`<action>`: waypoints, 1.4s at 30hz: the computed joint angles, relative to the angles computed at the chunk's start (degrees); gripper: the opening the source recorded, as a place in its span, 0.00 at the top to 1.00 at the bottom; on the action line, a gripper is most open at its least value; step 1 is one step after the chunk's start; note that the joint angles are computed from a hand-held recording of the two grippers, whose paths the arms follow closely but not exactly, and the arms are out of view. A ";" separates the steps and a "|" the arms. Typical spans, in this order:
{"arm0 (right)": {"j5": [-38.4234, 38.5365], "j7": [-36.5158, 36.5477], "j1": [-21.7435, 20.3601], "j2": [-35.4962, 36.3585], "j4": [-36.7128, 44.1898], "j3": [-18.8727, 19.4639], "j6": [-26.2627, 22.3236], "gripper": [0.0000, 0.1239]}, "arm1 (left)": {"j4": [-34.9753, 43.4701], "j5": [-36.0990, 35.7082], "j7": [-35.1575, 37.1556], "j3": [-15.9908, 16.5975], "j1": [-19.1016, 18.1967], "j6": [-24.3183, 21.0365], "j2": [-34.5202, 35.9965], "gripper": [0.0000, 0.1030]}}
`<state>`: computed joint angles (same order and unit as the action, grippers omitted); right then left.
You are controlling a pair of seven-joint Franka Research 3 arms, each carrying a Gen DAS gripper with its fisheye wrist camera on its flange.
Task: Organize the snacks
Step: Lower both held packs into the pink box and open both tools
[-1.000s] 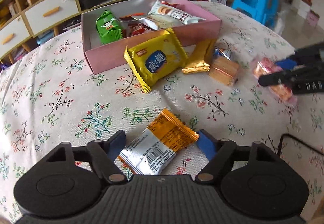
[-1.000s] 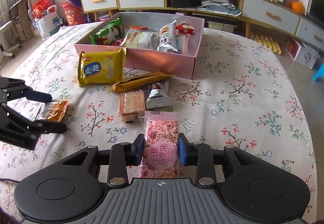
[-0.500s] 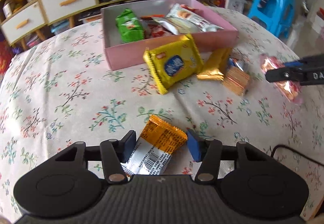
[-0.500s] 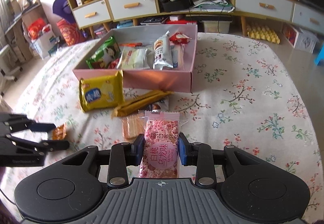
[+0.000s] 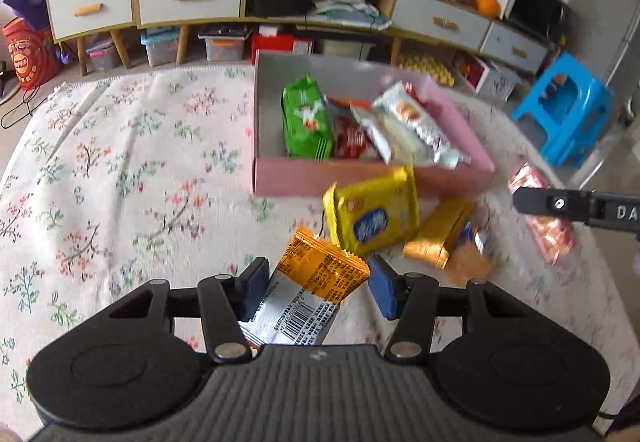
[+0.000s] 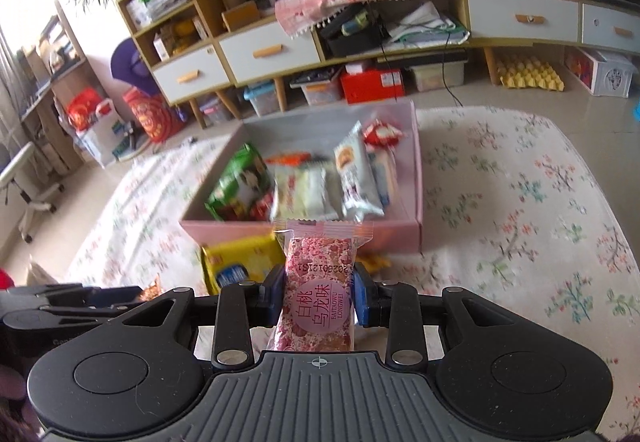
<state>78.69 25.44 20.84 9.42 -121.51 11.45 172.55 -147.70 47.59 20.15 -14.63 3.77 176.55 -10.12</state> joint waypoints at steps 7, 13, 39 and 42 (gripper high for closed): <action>2.84 0.10 -0.41 2.48 4.93 0.45 0.28 0.75 | 5.60 10.71 -13.16 -2.40 4.21 0.98 2.76 0.51; 4.73 1.58 -1.09 5.47 9.24 0.56 -0.46 0.75 | 13.64 30.27 -35.86 -1.33 4.52 0.45 7.98 0.51; -32.60 39.46 -5.15 30.45 38.04 3.19 -6.47 0.74 | 33.31 29.17 -36.49 17.64 -11.21 1.46 26.47 0.50; -33.93 39.72 -6.58 31.16 38.51 4.92 -6.06 0.71 | 33.59 28.58 -36.80 17.81 -11.09 1.82 26.71 0.48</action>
<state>44.76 65.16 14.26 40.58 -83.00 16.38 166.49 -114.11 76.17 -16.65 3.19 -7.32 178.37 16.60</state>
